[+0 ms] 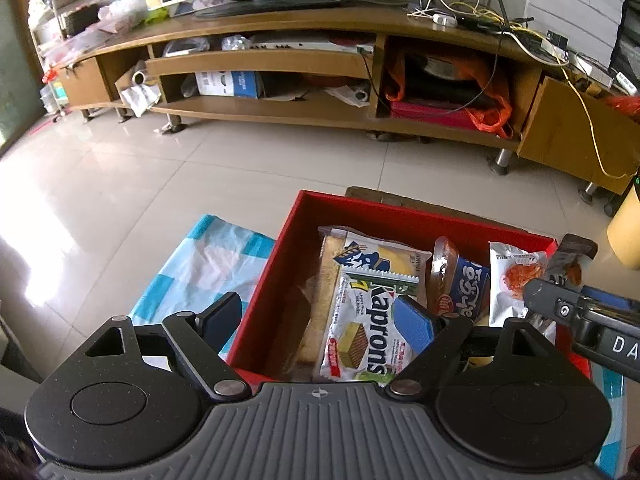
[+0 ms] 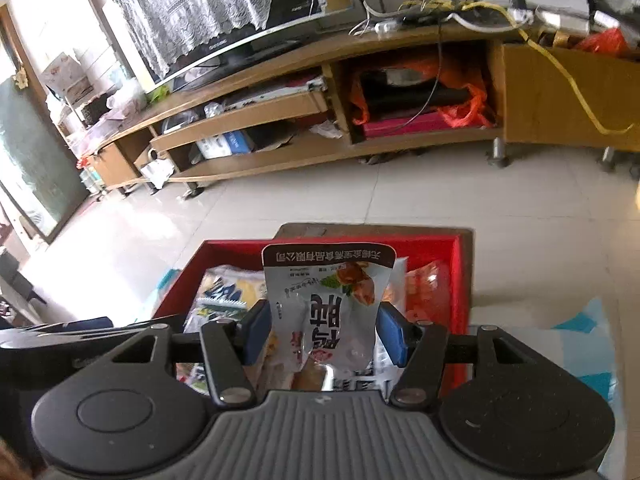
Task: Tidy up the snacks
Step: 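Lower the Kaprons pack and white snack bag into the box and open both grippers, then grasp the sausage pack with the left gripper while the right grasps the red candy bag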
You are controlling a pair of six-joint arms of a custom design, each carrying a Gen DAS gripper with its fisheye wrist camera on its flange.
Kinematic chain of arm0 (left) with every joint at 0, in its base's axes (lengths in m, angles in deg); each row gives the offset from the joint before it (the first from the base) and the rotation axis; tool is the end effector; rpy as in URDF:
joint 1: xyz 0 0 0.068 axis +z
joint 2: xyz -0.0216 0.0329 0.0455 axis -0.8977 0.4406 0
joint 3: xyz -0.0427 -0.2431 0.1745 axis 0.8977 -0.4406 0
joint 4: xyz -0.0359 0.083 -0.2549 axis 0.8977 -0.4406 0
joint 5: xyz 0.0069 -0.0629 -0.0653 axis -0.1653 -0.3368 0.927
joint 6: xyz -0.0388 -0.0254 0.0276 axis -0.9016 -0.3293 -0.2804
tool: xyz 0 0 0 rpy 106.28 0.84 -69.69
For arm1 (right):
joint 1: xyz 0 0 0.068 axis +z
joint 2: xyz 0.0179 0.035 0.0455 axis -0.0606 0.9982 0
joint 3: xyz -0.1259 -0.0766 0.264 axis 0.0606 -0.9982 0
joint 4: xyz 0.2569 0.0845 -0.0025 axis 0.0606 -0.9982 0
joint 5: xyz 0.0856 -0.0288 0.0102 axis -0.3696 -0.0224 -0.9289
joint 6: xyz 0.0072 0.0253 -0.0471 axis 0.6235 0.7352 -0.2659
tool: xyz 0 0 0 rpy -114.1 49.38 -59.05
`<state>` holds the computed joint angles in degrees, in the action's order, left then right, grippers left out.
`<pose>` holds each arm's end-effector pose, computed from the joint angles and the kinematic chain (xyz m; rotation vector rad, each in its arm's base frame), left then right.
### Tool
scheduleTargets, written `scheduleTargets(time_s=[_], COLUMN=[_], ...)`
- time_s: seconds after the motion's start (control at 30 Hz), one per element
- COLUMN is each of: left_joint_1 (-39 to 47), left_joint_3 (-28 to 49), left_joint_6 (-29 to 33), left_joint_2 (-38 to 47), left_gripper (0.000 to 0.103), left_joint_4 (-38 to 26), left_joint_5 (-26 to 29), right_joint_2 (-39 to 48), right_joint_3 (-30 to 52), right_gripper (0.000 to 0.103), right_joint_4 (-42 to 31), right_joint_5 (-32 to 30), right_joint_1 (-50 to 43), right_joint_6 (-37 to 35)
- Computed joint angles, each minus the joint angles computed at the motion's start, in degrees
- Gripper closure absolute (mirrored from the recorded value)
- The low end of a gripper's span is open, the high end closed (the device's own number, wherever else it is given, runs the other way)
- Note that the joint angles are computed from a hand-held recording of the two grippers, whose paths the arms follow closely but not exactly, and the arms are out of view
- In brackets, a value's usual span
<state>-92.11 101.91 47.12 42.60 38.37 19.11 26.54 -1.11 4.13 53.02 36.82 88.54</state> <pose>0.2405 -0.1138 0.2299 -0.1421 2.5021 0.1215 0.2543 0.2083 0.2067 -0.0345 2.3955 0.4541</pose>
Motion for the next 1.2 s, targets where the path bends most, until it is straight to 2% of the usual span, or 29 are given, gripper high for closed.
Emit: scheduleTargets(time_s=[0.1, 0.17, 0.37, 0.57, 0.73, 0.83, 1.0, 1.2], left_joint_1=[-0.2, -0.6, -1.4, -3.9, -7.6, -11.7, -23.5, -37.6], left_joint_3=[0.0, -0.3, -2.1, -4.9, -7.8, -9.9, -13.8, -17.4], left_joint_6=[-0.8, -1.3, -1.4, -2.8, -6.5, -11.0, -21.9, -36.0], left_joint_2=[-0.7, -1.4, -3.8, -6.4, -12.1, -15.6, -20.3, -23.3], left_gripper=[0.015, 0.015, 0.014, 0.014, 0.014, 0.014, 0.014, 0.010], left_joint_4=[-0.9, -1.4, -2.3, -4.7, -9.0, -12.5, -18.3, -22.2], left_joint_5=[0.6, 0.7, 0.7, 1.8, 4.9, 6.2, 6.6, 7.3], right_joint_2=[0.1, 1.3, 1.8, -2.6, -7.8, -11.3, -16.4, -20.5], right_joint_3=[-1.6, -1.6, 0.1, -1.5, -2.7, -3.3, -5.5, -10.8], right_gripper=[0.040, 0.040, 0.040, 0.040, 0.040, 0.040, 0.040, 0.040], right_joint_4=[2.9, 3.7, 0.5, -3.5, -9.1, -13.3, -20.1, -24.3], right_joint_5=[-2.2, -3.3, 0.9, 3.7, 5.7, 7.7, 9.6, 8.3], right_joint_1=[-0.1, 0.0, 1.9, 2.5, 5.2, 7.9, 13.9, 19.8], right_joint_6=[-0.5, 0.4, -0.1, -0.4, -0.8, -0.8, 1.2, 6.5])
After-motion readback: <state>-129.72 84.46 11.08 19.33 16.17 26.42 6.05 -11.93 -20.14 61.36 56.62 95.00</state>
